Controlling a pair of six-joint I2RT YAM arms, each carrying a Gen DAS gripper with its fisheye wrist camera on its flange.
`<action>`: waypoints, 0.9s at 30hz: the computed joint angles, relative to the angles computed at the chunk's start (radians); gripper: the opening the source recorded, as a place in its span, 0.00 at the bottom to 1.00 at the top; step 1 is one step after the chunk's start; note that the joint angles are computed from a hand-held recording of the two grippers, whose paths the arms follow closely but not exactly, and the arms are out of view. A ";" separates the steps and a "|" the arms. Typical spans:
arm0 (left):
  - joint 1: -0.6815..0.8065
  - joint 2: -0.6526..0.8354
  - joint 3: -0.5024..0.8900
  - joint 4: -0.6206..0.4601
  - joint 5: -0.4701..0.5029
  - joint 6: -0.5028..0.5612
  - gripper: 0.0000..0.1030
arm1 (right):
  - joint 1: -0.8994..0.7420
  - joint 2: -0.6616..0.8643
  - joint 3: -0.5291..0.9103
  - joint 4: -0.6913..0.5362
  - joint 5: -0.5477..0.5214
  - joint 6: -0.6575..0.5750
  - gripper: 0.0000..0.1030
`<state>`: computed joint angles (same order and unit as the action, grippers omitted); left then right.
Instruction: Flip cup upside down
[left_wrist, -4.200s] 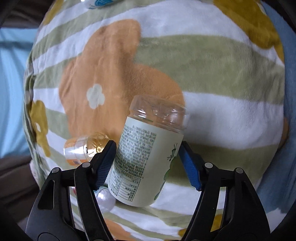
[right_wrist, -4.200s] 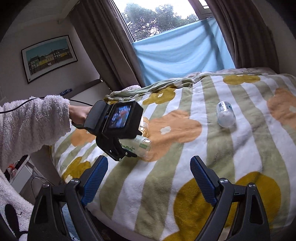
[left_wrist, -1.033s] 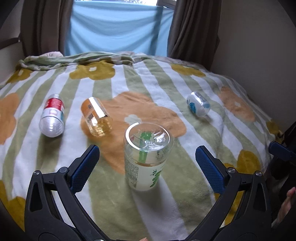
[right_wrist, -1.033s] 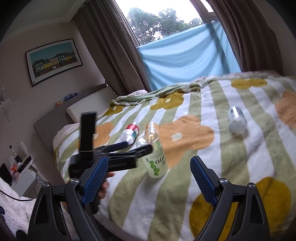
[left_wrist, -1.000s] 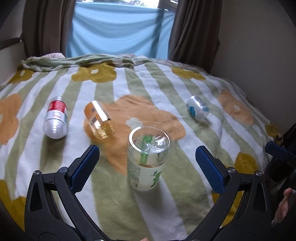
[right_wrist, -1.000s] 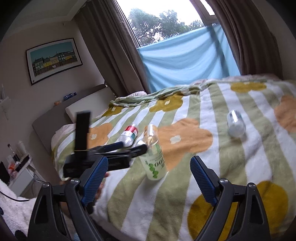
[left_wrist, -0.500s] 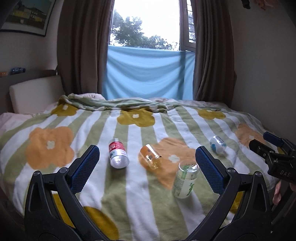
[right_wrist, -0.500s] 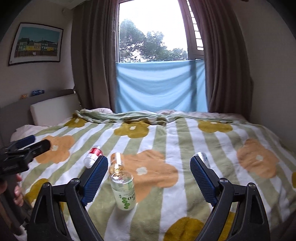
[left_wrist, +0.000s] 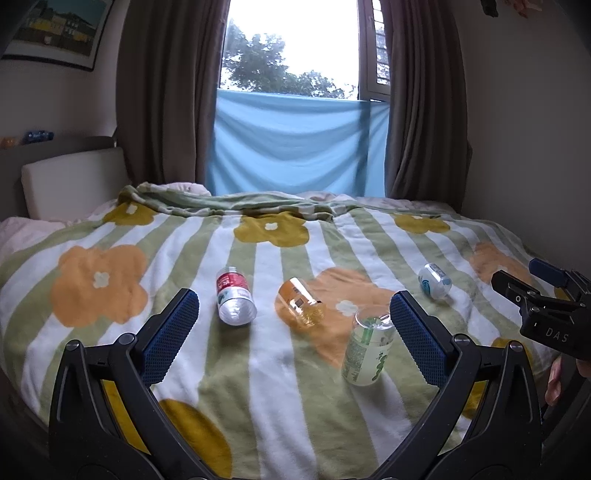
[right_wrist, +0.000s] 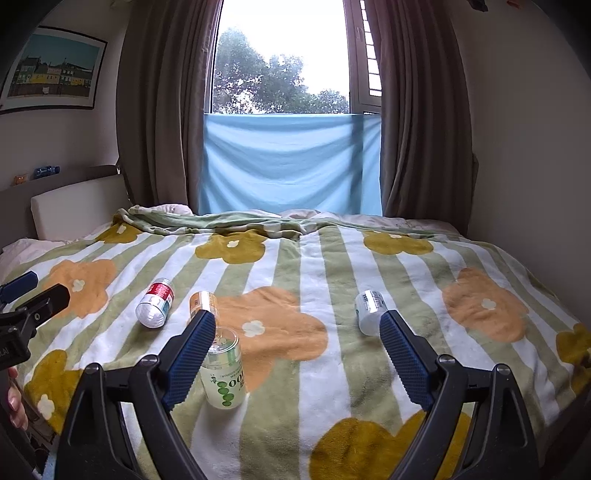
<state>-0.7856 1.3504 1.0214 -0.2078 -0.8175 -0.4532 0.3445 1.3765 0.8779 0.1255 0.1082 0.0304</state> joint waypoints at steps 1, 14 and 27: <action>-0.003 0.002 0.001 0.001 -0.004 0.003 1.00 | 0.006 -0.005 0.000 -0.003 0.007 0.002 0.86; -0.012 0.009 0.008 -0.002 -0.013 -0.001 1.00 | 0.015 -0.021 -0.003 0.002 0.024 0.000 0.86; -0.009 -0.014 -0.004 -0.004 -0.026 0.005 1.00 | 0.017 -0.026 0.018 -0.017 0.029 0.006 0.86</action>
<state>-0.7942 1.3363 1.0171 -0.2117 -0.8432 -0.4484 0.3620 1.3504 0.8962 0.1086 0.1376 0.0361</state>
